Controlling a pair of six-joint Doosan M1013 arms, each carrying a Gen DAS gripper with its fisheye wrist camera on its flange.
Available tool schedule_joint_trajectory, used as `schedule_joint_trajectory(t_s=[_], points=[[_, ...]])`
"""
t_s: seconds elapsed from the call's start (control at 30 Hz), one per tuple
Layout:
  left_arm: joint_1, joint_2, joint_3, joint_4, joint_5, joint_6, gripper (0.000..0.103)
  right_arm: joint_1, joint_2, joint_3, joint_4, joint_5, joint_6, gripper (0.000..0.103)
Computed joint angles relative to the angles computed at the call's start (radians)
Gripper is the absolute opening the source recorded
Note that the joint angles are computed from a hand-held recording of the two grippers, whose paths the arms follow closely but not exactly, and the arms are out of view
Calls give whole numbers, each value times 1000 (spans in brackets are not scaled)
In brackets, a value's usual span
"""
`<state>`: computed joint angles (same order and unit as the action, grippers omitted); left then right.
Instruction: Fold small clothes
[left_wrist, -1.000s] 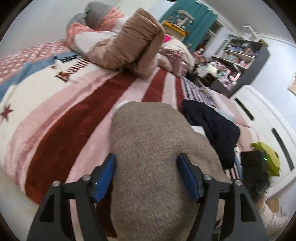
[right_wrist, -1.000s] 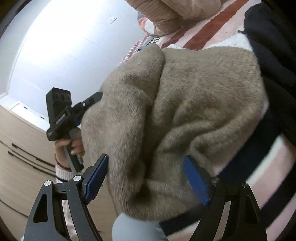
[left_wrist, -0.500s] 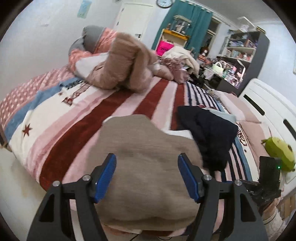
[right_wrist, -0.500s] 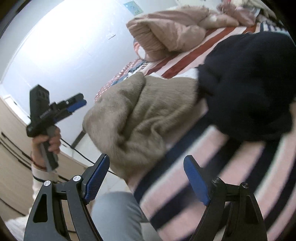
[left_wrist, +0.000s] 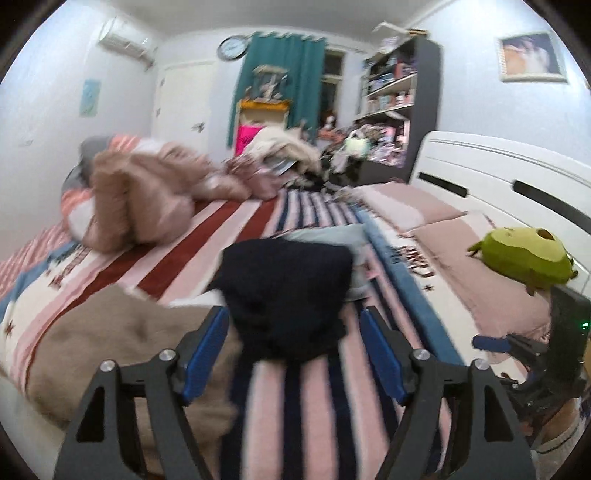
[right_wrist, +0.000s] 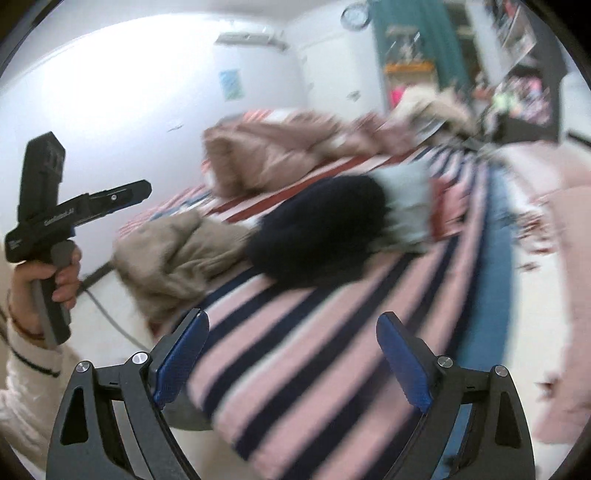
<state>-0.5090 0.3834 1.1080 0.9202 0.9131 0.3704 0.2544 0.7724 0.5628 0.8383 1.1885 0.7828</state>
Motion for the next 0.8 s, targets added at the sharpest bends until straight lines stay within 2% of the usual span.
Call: schedule_joint_trajectory(t_s=[0.03,0.13,0.23,0.37,0.5,0.8], points=[[-12,17,-22,23,3,-2,77,-12,-42,71,-2,-79,-42,95],[-50,73,-90,103,15,-26,85,-28,-124,211,1,-250,-144,96],[-83,121,-142,198,40,-60,98,-49,-178,302,30,-356,-201,96],[-113,165,-194,284,67,-80,101,-80,-209,351,122,-394,-231,98],[-121,196,-244,256,83,-61,101,-96,-222,366,154,-415,-240,101],[-122,211,-265,241,86,-49,101,-104,-236,388,175,-438,-246,101]])
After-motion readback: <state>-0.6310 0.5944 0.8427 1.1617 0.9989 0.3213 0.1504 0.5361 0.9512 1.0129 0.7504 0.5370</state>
